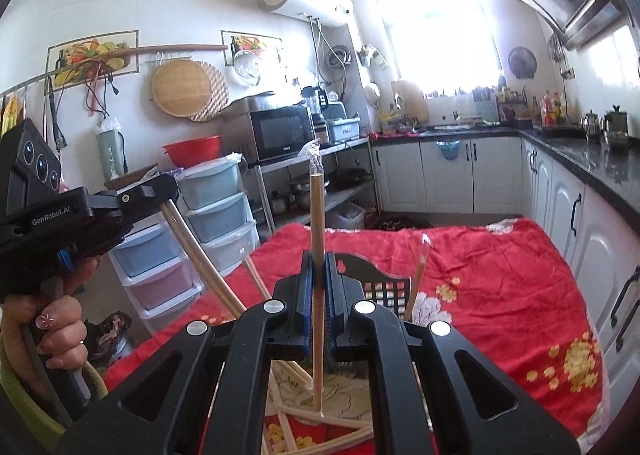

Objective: Organize utensils
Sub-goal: 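Lower the chopstick toward a caddy compartment with the right tool while the left tool lowers its own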

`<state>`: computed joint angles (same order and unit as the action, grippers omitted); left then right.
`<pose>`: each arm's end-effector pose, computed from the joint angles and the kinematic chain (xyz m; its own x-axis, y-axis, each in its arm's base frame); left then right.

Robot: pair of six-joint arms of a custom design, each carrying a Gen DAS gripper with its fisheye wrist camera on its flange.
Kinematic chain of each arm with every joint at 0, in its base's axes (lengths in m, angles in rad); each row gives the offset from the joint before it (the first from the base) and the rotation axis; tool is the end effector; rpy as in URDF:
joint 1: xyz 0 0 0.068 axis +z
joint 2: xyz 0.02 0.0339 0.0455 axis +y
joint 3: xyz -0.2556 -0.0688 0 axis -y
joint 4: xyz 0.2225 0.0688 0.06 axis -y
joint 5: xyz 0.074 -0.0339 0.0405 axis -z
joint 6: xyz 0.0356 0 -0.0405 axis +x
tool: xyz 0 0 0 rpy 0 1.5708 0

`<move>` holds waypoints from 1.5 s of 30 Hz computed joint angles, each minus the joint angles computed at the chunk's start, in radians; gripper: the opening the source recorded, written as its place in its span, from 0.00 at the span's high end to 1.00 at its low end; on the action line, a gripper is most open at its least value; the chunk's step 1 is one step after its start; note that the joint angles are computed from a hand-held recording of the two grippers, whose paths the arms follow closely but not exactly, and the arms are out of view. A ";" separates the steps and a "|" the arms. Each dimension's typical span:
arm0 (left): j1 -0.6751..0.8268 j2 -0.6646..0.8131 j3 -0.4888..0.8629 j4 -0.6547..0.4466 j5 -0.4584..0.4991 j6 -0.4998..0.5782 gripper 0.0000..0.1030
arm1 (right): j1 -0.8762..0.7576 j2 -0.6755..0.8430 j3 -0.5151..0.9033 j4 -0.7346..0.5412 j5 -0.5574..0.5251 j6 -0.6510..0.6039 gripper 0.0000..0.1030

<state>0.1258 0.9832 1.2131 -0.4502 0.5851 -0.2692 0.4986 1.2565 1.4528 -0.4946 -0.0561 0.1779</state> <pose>0.1835 0.0034 0.4127 -0.3234 -0.2644 -0.9086 0.3569 0.8552 -0.3759 0.2206 0.1224 0.4266 -0.3469 0.0123 -0.9378 -0.4706 0.8627 0.1854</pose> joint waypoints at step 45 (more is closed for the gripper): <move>-0.177 0.195 0.034 0.305 -0.521 0.079 0.97 | -0.040 0.177 0.102 0.243 0.110 -0.087 0.94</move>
